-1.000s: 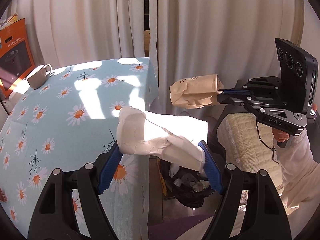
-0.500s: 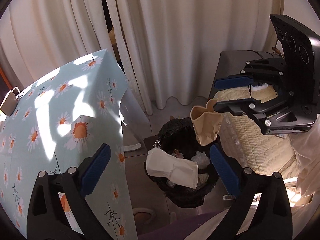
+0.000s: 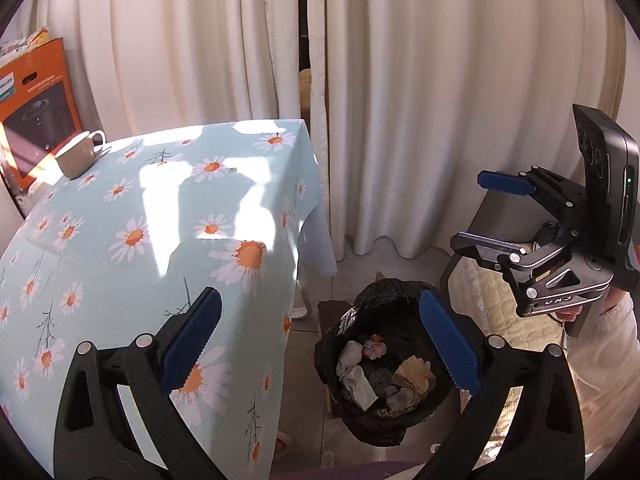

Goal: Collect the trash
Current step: 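Move both tools back toward the pink wrappers on the table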

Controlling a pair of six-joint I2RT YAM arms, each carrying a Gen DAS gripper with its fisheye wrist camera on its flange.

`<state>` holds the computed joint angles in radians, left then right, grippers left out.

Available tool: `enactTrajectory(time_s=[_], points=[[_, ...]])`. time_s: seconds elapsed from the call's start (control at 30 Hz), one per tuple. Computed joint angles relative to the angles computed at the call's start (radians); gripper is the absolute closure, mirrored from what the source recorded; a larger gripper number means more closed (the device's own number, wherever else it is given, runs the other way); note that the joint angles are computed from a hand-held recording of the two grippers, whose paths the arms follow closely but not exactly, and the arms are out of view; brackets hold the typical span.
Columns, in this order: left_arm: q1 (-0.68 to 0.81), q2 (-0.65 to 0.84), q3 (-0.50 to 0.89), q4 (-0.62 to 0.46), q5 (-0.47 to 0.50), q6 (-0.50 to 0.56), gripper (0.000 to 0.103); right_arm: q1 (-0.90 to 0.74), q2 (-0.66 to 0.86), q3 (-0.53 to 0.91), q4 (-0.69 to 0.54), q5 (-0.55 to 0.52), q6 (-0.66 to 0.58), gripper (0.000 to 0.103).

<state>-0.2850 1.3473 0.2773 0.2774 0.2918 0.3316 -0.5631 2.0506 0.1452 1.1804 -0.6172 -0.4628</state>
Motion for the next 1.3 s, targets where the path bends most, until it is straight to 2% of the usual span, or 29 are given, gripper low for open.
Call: enactTrajectory(time_s=[0.07, 0.17, 0.2, 0.3, 0.57, 0.73, 0.9, 1.03, 1.23, 1.3], points=[[0.047, -0.032, -0.016, 0.011, -0.010, -0.023, 0.006, 0.030, -0.028, 0.003, 0.009, 0.027, 0.067, 0.012], [0.142, -0.055, -0.013, -0.005, 0.004, -0.044, 0.006, 0.140, -0.070, -0.009, 0.068, 0.204, 0.136, 0.012], [0.174, -0.061, -0.013, -0.007, 0.009, -0.045, 0.006, 0.162, -0.089, -0.003, 0.052, 0.221, 0.145, 0.012], [0.282, -0.099, -0.012, -0.028, 0.029, -0.032, 0.006, 0.219, -0.174, 0.038, -0.082, 0.229, 0.170, 0.012], [0.626, -0.196, 0.027, -0.157, 0.177, 0.099, 0.006, 0.481, -0.297, 0.131, -0.265, 0.286, 0.254, 0.010], [0.859, -0.226, 0.039, -0.182, 0.271, 0.179, 0.006, 0.708, -0.299, 0.240, -0.366, 0.309, 0.326, 0.009], [1.084, -0.125, 0.118, -0.219, 0.381, 0.261, 0.006, 0.956, -0.242, 0.383, -0.439, 0.371, 0.360, 0.009], [1.204, -0.028, 0.165, -0.177, 0.363, 0.271, 0.006, 1.100, -0.170, 0.560, -0.573, 0.358, 0.390, 0.009], [1.378, 0.101, 0.265, -0.182, 0.434, 0.297, 0.006, 1.240, -0.043, 0.849, -0.774, 0.330, 0.465, 0.009], [1.420, 0.144, 0.313, -0.213, 0.451, 0.311, 0.006, 1.276, -0.006, 0.950, -0.850, 0.331, 0.471, 0.009]])
